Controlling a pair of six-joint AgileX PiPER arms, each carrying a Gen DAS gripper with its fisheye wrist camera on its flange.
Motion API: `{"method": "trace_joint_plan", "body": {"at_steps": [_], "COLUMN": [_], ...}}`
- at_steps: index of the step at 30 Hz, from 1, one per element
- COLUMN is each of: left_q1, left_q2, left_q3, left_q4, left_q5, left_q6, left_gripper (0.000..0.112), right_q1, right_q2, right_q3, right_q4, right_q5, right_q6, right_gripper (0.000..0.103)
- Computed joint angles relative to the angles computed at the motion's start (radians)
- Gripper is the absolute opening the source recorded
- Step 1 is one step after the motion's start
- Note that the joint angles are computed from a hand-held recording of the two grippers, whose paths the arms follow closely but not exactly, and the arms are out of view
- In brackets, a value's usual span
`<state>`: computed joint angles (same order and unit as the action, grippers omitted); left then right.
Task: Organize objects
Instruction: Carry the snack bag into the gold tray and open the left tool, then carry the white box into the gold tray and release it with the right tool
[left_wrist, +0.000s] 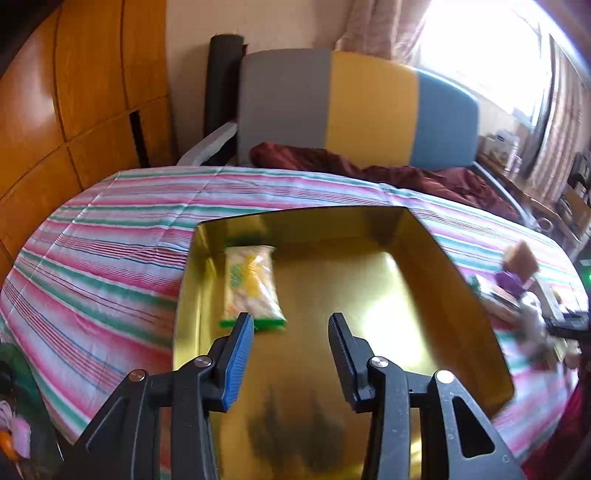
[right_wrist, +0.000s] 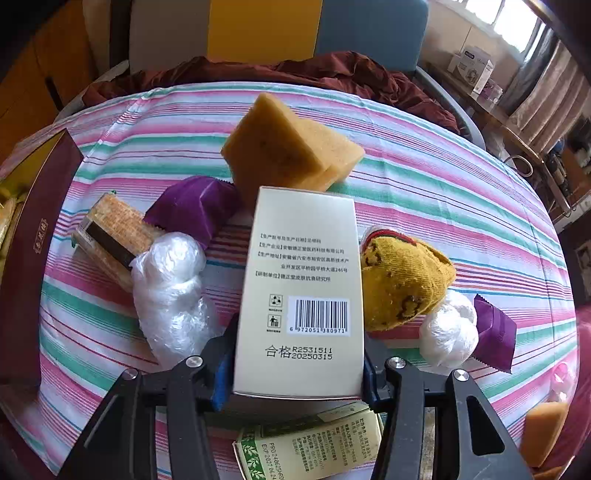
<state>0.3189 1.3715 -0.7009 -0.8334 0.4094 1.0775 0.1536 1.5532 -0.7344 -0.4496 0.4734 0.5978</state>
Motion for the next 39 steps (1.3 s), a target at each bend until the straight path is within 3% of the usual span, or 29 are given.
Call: {"method": "trace_joint_plan", "body": {"at_steps": [7,12,19,24,28,33,39], "left_q1": [-0.027,-0.022,0.130,0.262,0.379,0.530,0.615], "left_q2": [-0.159,-0.220,-0.234,-0.216,-0.192,-0.130,-0.056], "left_q3": [0.121,0.168,0.182,0.171,0.145,0.098,0.066], "left_q4": [0.034,0.070,-0.010,-0.038,-0.061,-0.088,-0.120], "left_q5": [0.021,0.035,0.146,0.207,0.247,0.280,0.280], "left_q6": [-0.031,-0.068,0.096,0.177,0.222,0.257,0.284], "left_gripper": [0.042,0.042,0.042,0.042,0.042,0.042,0.042], "right_q1": [0.073,0.079,0.186,0.405,0.561,0.663,0.711], "right_q2": [-0.015,-0.068,-0.232,-0.255,-0.131,0.139,0.487], "right_q3": [0.015,0.041,0.080,-0.006,-0.174,-0.430,-0.816], "right_q4": [-0.128,-0.135,-0.205,-0.240,-0.153,0.126,0.412], "right_q5": [0.010,0.005,0.033,0.105,0.098,0.058,0.178], "right_q6": [0.122,0.162,0.357,0.479,0.388,0.138,-0.072], "right_gripper": [0.051,0.051,0.051,0.051,0.051,0.051,0.050]}}
